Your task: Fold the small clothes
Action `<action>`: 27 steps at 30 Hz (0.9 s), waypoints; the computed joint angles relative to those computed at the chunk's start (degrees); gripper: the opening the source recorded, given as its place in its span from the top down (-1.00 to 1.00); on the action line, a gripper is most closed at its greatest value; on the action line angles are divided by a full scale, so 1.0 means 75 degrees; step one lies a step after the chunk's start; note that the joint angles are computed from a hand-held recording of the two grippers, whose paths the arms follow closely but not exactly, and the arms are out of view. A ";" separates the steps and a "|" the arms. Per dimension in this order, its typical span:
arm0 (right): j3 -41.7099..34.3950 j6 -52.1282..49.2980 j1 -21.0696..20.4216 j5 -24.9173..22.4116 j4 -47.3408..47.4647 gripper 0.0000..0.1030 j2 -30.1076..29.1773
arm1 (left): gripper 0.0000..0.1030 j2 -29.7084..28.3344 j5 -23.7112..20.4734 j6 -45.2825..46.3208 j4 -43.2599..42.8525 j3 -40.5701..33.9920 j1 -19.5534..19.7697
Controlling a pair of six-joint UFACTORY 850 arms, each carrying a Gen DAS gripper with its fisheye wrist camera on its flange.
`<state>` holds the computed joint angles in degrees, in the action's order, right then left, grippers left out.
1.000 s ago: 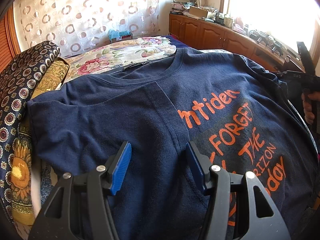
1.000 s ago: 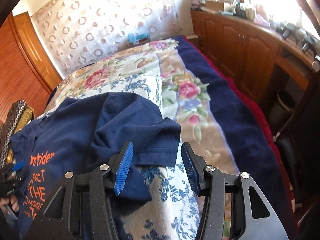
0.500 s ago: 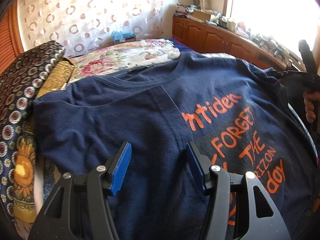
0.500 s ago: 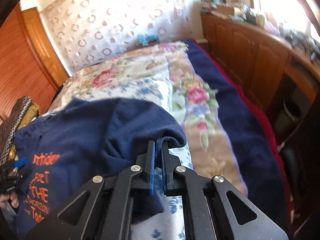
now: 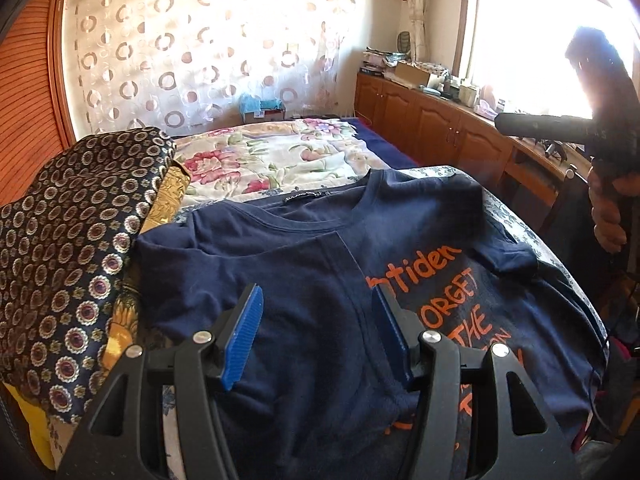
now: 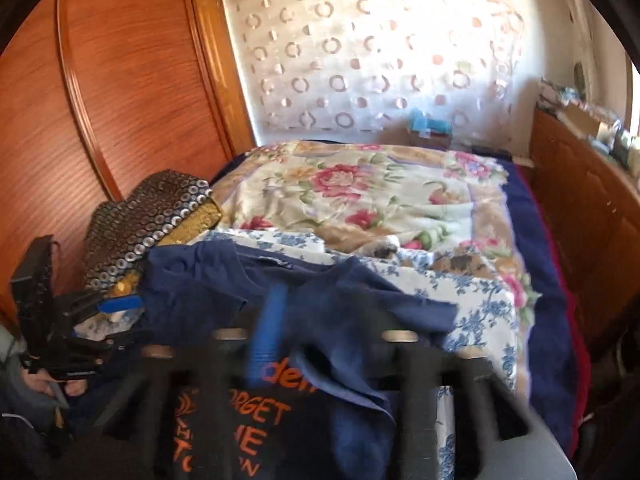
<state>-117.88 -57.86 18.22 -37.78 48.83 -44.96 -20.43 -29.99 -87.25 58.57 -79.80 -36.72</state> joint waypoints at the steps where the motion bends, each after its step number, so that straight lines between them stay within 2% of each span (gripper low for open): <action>1: 0.0057 -0.0011 -0.0029 -0.0022 0.0028 0.08 0.0018 | -0.09 0.0045 0.0014 -0.0047 0.0039 0.0063 -0.0006; 5: 0.0527 0.0345 -0.0180 0.0127 -0.0341 0.08 0.0162 | -0.09 0.0121 0.0014 -0.0113 0.0055 0.0176 -0.0021; 9: 0.1213 0.1217 -0.0246 0.0381 -0.1369 0.08 0.0335 | -0.09 0.0180 0.0012 -0.0249 0.0120 0.0278 -0.0023; 13: 0.1973 0.1778 -0.0332 0.0540 -0.1882 0.13 0.0554 | -0.09 0.0234 0.0028 -0.0335 0.0098 0.0400 -0.0035; 19: 0.2651 0.1819 -0.0485 0.0653 -0.1504 0.13 0.0854 | -0.09 0.0284 0.0032 -0.0467 0.0118 0.0534 -0.0081; 23: 0.2676 0.1840 -0.0458 0.0601 -0.1323 0.19 0.0851 | -0.09 0.0291 0.0068 -0.0485 0.0049 0.0578 -0.0092; 25: 0.2636 0.1890 -0.0402 0.0666 -0.1396 0.31 0.0814 | -0.09 0.0284 0.0022 -0.0476 0.0049 0.0572 -0.0118; 27: 0.2610 0.1786 -0.0366 0.0773 -0.1290 0.78 0.0790 | -0.09 0.0295 -0.0010 -0.0543 0.0108 0.0591 -0.0138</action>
<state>-98.31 -44.46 15.47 -31.98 39.16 -39.03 -18.22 -30.06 -91.32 59.38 -75.37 -37.75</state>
